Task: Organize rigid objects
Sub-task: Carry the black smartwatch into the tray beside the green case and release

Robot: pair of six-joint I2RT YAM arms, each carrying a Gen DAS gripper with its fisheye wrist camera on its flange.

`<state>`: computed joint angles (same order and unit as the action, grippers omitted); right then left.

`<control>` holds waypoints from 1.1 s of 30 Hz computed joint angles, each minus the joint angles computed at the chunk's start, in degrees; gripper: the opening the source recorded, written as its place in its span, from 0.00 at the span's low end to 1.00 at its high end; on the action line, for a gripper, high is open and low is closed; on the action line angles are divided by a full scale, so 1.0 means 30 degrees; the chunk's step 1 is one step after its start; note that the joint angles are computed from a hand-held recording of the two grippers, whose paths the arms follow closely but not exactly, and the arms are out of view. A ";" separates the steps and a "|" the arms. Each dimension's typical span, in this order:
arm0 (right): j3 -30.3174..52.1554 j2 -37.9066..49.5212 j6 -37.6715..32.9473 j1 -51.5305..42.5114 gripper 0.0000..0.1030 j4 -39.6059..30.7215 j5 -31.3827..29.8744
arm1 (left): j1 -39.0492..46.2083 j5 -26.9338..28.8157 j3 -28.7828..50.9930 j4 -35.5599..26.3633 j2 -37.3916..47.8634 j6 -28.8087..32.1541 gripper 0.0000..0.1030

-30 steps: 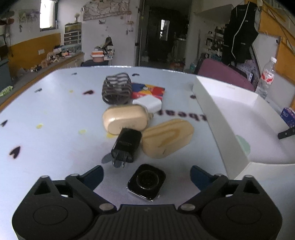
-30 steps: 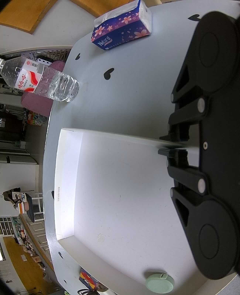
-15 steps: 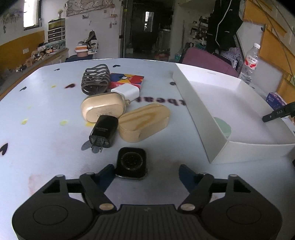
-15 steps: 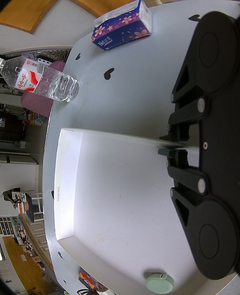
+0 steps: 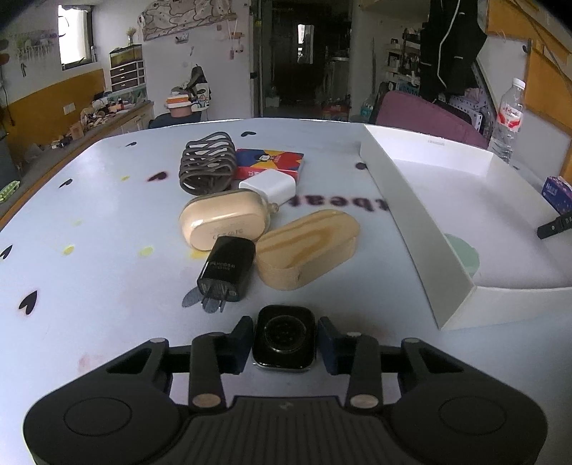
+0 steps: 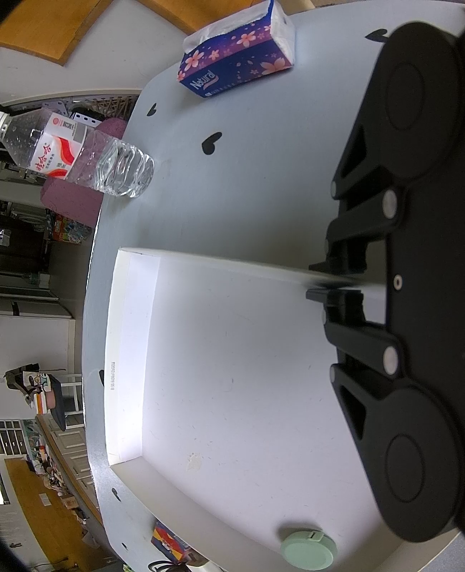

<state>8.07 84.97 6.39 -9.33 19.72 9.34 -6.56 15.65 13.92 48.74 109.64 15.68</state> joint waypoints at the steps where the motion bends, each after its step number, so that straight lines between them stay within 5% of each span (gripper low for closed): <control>1: 0.0000 0.0000 0.0000 0.0000 0.07 0.0000 0.0000 | 0.0021 0.0025 -0.0085 0.0186 0.0065 -0.0079 0.39; 10: 0.0001 0.0014 0.0008 0.0002 0.07 0.0014 -0.0003 | -0.0256 0.0257 -0.0855 0.0102 -0.2588 -0.1645 0.39; 17: 0.0004 0.0013 -0.0026 -0.0025 0.07 0.0010 -0.0004 | -0.3737 -0.0229 -0.0815 -0.0849 -0.5765 -0.3291 0.39; 33: 0.0048 -0.0146 0.0080 0.0148 0.07 -0.0229 0.0141 | -1.1479 -0.0752 0.3844 -0.2229 -0.0566 -0.5645 0.39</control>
